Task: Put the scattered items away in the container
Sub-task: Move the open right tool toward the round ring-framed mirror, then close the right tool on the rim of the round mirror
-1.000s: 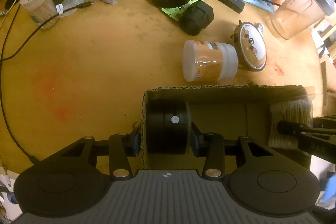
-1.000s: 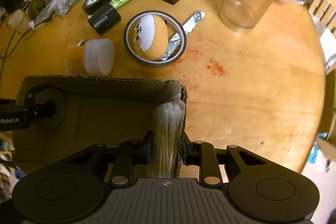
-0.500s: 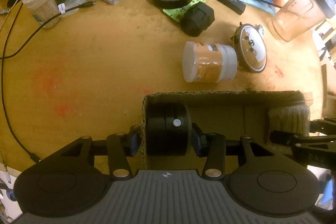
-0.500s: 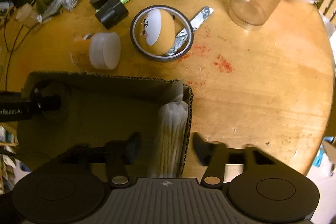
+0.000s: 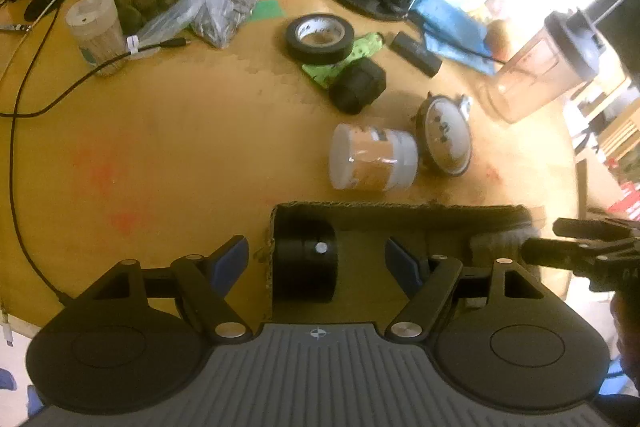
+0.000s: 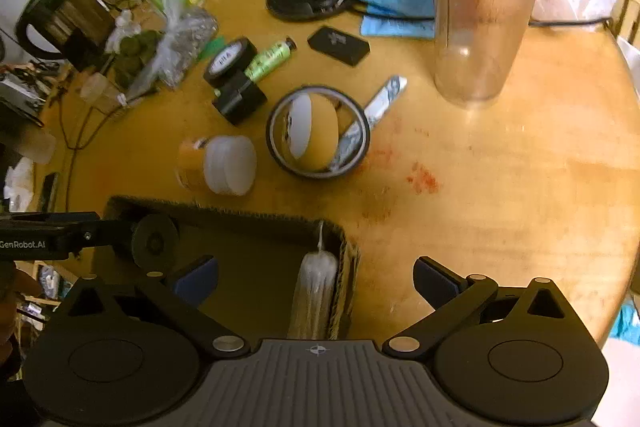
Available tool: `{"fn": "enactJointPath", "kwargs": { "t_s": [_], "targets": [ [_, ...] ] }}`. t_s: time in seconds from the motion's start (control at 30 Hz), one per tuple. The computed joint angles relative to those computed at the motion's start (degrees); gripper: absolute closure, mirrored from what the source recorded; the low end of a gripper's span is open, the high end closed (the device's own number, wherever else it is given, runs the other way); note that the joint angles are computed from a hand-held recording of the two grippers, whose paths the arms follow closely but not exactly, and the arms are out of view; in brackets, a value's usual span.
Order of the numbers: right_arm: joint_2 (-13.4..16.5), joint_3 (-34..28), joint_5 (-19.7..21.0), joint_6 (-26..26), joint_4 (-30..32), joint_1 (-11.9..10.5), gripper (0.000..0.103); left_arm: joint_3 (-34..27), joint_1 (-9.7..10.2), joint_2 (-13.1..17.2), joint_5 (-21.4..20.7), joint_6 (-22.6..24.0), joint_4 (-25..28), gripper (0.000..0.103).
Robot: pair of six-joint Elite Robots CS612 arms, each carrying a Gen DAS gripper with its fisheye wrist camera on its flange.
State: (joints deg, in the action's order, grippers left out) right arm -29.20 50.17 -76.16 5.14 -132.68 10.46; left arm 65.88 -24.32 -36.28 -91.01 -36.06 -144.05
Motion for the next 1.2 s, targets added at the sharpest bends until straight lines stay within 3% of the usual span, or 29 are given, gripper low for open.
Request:
{"fn": "enactJointPath", "kwargs": {
  "t_s": [0.53, 0.93, 1.2],
  "targets": [
    [4.6, -7.8, 0.5, -5.7, -0.9, -1.2, 0.0, 1.3, -1.08, -1.1, 3.7, -4.6, -2.0, 0.028],
    [11.8, -19.6, 3.2, -19.3, 2.6, -0.7, 0.0, 2.8, -2.01, -2.3, 6.1, -9.2, -1.6, 0.027],
    [17.9, -30.5, 5.8, -26.3, 8.6, -0.5, 0.0, 5.0, -2.57, -3.7, 8.2, -13.6, -1.1, 0.027]
  ]
}}
